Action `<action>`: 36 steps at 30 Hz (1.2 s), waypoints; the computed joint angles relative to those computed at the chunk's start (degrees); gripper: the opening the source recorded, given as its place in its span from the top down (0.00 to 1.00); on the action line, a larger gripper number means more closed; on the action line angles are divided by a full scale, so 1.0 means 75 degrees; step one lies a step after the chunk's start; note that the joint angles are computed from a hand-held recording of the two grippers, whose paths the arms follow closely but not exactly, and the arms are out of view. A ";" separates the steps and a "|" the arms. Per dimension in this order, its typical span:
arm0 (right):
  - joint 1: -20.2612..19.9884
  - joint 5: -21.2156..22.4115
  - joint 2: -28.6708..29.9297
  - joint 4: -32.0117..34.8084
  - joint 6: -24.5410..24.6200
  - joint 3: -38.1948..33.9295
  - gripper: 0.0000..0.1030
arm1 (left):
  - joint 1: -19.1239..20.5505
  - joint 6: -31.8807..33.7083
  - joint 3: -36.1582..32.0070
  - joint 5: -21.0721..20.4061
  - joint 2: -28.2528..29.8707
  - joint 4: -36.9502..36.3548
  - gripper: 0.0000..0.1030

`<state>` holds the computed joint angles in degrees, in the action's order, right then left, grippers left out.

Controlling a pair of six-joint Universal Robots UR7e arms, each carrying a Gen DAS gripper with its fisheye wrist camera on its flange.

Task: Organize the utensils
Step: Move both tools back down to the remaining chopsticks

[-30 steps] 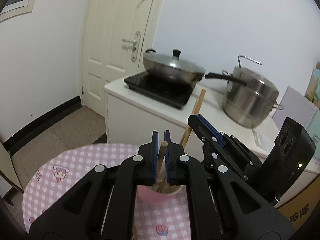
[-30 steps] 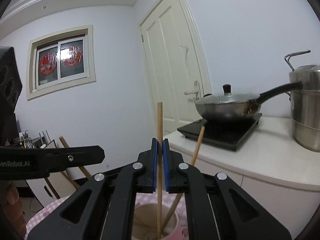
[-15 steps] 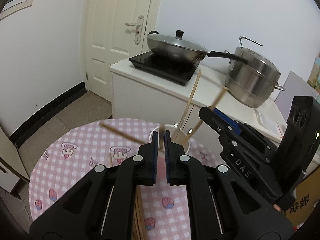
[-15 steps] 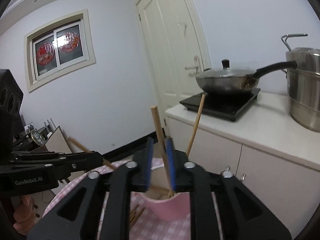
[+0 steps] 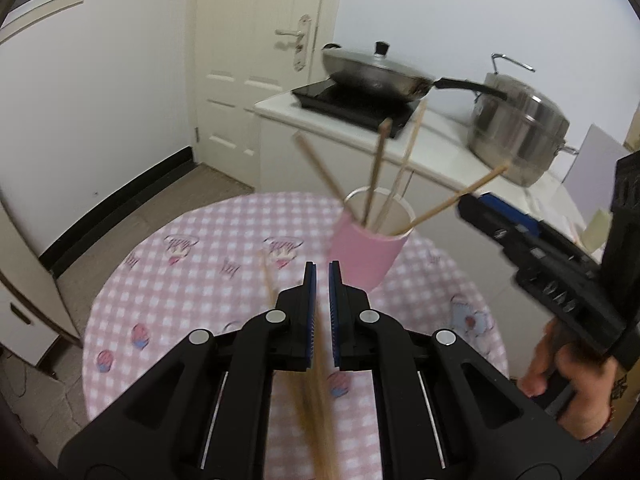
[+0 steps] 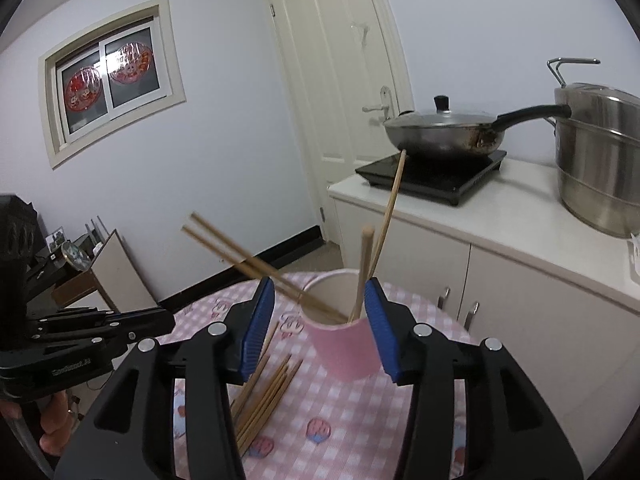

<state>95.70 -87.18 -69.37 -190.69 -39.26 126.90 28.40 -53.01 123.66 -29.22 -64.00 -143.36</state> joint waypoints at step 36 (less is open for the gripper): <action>-0.0493 -0.1168 0.0750 0.2934 0.0586 -0.0239 0.56 | 0.1634 0.0152 0.0431 -0.1369 0.0756 -0.1378 0.32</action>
<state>92.01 -95.94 -63.74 -168.69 -34.86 125.11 40.65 -51.88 126.89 -39.49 -58.33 -153.70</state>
